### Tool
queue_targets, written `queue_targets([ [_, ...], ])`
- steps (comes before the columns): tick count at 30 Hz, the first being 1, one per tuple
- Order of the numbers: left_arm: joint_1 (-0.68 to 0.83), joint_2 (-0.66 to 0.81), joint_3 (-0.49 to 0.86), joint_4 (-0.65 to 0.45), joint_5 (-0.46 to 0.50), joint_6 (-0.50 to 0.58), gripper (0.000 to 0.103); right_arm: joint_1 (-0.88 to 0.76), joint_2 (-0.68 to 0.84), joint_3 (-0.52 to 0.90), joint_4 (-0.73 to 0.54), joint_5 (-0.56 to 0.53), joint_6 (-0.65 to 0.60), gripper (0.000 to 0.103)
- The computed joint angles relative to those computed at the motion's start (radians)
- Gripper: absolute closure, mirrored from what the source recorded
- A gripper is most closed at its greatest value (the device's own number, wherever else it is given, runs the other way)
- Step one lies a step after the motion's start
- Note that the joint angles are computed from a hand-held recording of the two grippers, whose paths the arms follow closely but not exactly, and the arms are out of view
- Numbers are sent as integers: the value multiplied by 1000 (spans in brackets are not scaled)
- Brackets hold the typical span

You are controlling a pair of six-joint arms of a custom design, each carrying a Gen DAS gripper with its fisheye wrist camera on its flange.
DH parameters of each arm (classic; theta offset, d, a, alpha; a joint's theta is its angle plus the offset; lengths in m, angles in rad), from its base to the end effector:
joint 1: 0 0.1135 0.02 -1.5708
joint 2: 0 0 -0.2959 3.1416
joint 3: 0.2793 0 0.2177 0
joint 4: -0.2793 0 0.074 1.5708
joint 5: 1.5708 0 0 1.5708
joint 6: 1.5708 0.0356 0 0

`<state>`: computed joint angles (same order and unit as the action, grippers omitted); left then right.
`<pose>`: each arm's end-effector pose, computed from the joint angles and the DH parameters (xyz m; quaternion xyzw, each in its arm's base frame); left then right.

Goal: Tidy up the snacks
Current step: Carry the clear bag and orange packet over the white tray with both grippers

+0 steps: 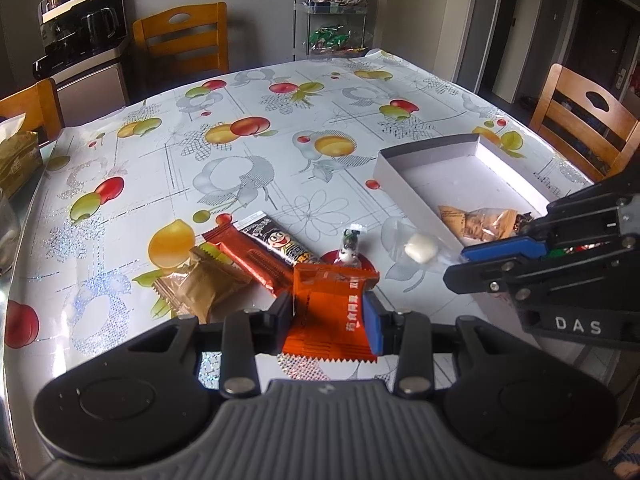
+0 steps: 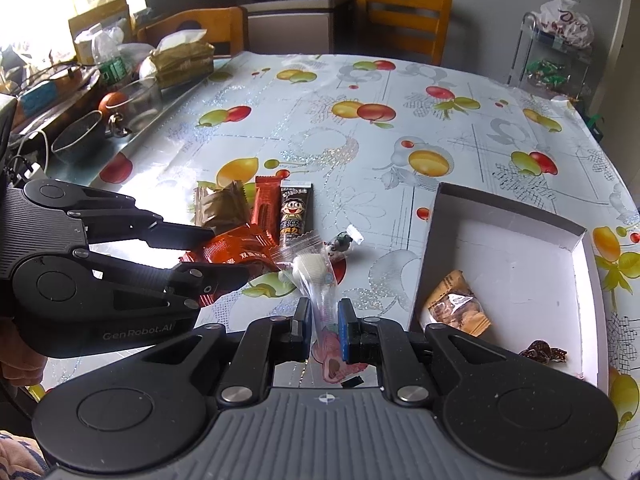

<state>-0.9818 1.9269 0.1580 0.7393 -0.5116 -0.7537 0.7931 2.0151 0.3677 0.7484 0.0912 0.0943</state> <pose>0.1228 -0.1524 0.0838 0.0389 0.9339 -0.0397 0.3532 0.1841 0.1824 0.0818 -0.3087 0.8913 0.1025 0.3159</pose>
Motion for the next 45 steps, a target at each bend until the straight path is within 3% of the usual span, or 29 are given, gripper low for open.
queue_targets([
  [45, 39, -19, 159, -42, 77, 157, 68, -172, -130, -70, 19, -6, -22, 88],
])
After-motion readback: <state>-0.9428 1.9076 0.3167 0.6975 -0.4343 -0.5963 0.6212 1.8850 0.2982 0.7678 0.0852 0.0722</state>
